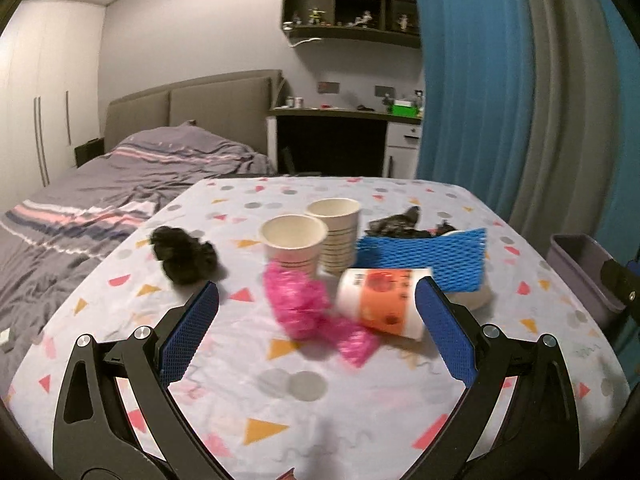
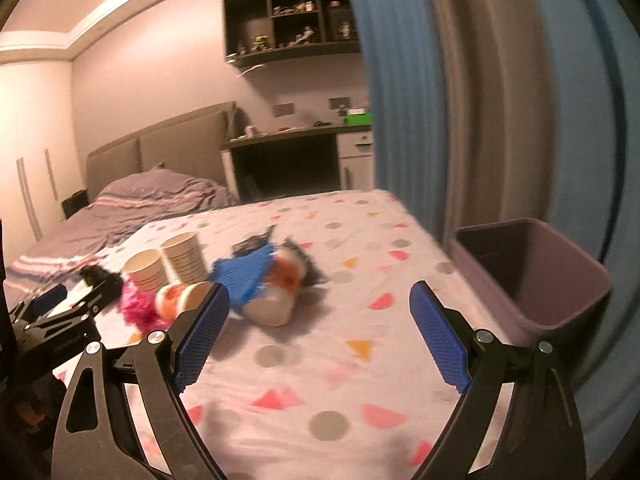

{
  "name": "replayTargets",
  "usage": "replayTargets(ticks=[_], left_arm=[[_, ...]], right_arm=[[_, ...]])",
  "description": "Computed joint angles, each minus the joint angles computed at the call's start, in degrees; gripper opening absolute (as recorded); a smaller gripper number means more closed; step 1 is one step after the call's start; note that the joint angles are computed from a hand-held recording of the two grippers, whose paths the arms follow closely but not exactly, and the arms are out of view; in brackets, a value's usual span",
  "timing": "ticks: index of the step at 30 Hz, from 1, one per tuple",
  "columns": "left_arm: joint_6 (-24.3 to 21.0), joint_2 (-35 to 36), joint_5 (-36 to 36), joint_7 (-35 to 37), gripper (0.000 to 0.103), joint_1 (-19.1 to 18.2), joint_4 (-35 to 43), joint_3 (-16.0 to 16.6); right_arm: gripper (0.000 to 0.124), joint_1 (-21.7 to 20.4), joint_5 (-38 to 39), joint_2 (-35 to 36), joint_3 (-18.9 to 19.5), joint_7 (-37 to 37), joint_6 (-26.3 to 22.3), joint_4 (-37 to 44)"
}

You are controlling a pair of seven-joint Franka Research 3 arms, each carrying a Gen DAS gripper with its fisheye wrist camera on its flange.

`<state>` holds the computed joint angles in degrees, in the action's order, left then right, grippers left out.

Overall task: Collect trash
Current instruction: 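Move both open tools back over the remaining trash on the bed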

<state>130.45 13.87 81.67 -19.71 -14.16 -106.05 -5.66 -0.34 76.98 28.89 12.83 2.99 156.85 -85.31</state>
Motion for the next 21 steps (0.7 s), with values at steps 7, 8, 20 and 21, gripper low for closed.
replayTargets(ticks=[7, 8, 20, 21], left_arm=[[-2.0, -4.0, 0.5, -3.1, 0.097, 1.2, -5.1, -0.5], [-2.2, -4.4, 0.5, -3.4, 0.097, 1.5, -5.7, -0.6], [0.4, -8.0, 2.4, -7.9, 0.097, 4.9, -11.1, -1.3], [0.8, -8.0, 2.5, -8.1, 0.097, 5.2, -11.2, -1.4]], right_arm=[[0.088, 2.8, -4.3, 0.1, 0.2, 1.6, -3.1, -1.1], [0.088, 3.2, -5.3, 0.5, 0.2, 2.3, -3.5, -0.7], [0.071, 7.6, -20.7, 6.2, 0.2, 15.2, -6.0, 5.0], [0.068, 7.7, -21.9, 6.6, 0.3, 16.5, -6.5, 5.6]])
